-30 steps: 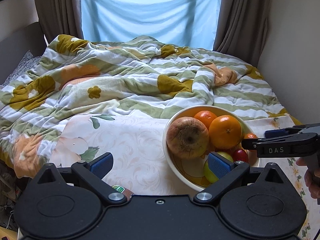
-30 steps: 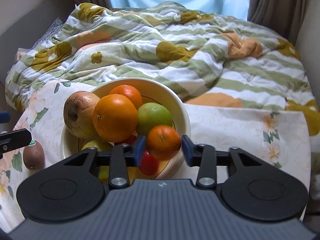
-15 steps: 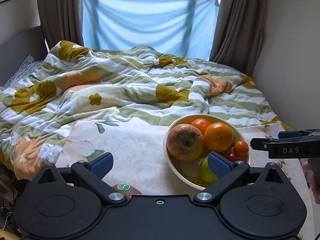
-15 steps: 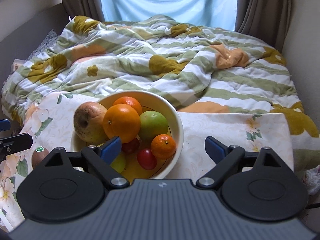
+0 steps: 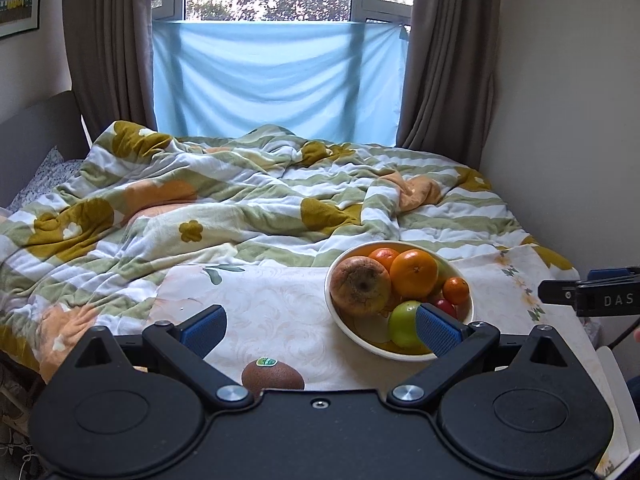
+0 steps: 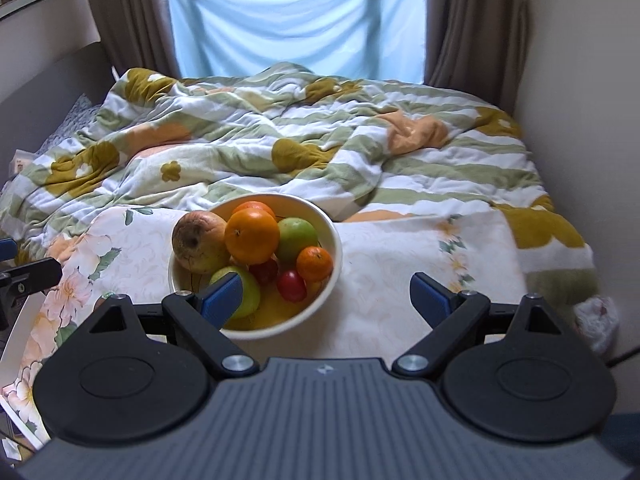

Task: Organize fruits
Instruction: 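Pull both tools back from the bowl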

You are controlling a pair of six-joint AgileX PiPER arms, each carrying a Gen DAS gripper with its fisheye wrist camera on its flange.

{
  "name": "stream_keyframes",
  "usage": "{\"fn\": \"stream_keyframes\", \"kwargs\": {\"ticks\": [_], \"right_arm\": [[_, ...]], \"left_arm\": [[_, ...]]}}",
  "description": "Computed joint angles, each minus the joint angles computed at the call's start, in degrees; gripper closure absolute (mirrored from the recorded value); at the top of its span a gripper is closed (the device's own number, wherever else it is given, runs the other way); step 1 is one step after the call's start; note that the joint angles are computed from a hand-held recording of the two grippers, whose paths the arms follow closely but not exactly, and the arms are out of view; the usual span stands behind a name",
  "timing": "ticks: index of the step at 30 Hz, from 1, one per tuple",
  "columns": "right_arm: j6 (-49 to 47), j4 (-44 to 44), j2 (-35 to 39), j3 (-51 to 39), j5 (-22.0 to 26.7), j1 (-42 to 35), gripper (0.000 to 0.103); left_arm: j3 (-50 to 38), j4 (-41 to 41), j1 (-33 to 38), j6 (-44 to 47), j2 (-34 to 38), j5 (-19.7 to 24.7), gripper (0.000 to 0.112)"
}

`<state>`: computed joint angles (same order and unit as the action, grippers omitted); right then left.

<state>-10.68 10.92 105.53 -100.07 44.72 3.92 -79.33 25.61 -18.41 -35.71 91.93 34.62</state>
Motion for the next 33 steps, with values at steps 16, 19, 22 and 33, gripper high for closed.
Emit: {"fn": "stream_keyframes", "kwargs": {"ticks": [16, 19, 22, 33], "right_arm": [[4.6, -4.2, -11.6, 20.8, -8.2, -1.4, 0.000], [1.7, -0.9, -10.4, 22.9, -10.3, -2.8, 0.000], [1.0, 0.5, -7.9, 24.1, -12.2, -3.8, 0.000], [-7.7, 6.3, -1.5, 26.9, -19.1, -5.5, 0.000]], "left_arm": [[11.3, -1.4, 2.7, 4.3, -2.3, -6.0, 0.010], [12.0, -0.4, 3.6, 3.4, 0.2, -7.7, 0.010], [11.9, 0.3, 4.5, 2.5, 3.3, -9.6, 0.010], [10.7, 9.5, 6.3, -5.6, 12.1, -13.4, 0.018]]}}
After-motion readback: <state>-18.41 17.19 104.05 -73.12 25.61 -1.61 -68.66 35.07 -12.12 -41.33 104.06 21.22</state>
